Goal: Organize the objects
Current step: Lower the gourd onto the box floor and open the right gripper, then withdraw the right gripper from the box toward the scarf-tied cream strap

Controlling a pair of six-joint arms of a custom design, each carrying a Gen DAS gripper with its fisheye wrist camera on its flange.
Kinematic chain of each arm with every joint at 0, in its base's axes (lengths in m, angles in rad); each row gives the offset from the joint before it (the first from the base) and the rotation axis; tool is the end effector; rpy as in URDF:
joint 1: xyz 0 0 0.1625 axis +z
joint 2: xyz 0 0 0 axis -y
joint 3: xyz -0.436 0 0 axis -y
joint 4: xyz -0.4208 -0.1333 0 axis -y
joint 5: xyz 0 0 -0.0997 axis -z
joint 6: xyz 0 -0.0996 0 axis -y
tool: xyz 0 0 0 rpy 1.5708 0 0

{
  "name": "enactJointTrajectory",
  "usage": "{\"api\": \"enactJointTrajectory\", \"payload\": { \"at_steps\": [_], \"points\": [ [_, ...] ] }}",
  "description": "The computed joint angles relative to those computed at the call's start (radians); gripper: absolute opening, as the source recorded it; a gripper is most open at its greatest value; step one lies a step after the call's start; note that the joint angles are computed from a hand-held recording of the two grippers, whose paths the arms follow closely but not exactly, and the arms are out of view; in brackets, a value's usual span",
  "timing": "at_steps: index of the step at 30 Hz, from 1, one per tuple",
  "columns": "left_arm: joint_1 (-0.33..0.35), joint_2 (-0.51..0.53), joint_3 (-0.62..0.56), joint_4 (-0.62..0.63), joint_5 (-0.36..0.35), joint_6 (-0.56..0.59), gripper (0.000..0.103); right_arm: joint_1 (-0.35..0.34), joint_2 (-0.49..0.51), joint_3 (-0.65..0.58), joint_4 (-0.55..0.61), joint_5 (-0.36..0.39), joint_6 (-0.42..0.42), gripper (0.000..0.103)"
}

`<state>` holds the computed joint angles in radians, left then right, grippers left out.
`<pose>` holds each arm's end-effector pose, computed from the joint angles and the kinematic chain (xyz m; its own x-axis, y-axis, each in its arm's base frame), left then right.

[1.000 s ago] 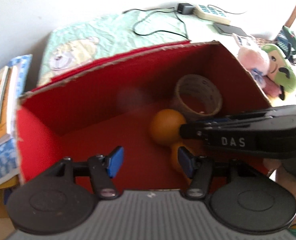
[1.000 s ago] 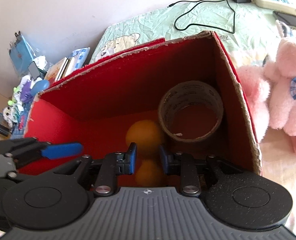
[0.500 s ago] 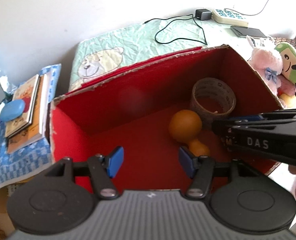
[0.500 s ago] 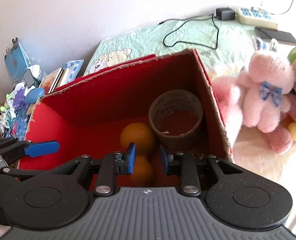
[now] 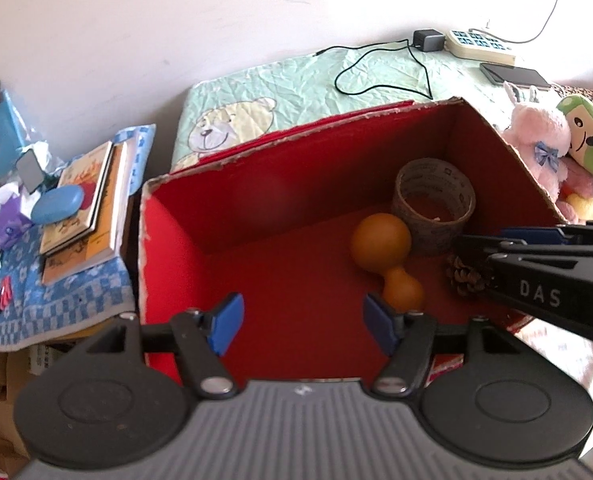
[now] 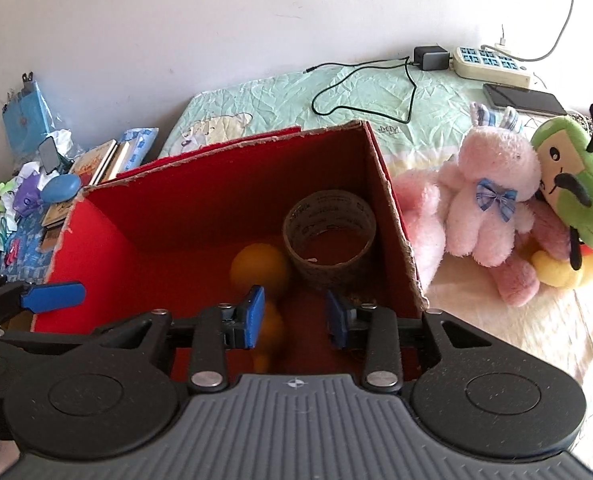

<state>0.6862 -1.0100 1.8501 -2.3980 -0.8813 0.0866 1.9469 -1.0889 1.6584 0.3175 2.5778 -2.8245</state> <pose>-0.3484 -0.5396 0.1402 -0.4138 0.6547 -0.6326 0.8124 0.5791 0.0679 0.2340 -0.4589 0.2177 -0.7474 0.5102 0.4256 -0.0544 0.5914 -0.8045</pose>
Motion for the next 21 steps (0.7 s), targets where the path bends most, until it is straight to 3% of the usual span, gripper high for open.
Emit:
{"api": "enactJointTrajectory", "payload": {
  "at_steps": [9,21],
  "points": [
    [-0.04,-0.046,0.044,-0.001,0.026,-0.05,0.072,0.044,-0.032,0.041,-0.05,0.004,-0.064,0.037],
    [-0.071,-0.089,0.075,0.06,0.064,-0.173,0.076,0.06,-0.082,0.096,-0.06,-0.023,-0.062,0.038]
  ]
}}
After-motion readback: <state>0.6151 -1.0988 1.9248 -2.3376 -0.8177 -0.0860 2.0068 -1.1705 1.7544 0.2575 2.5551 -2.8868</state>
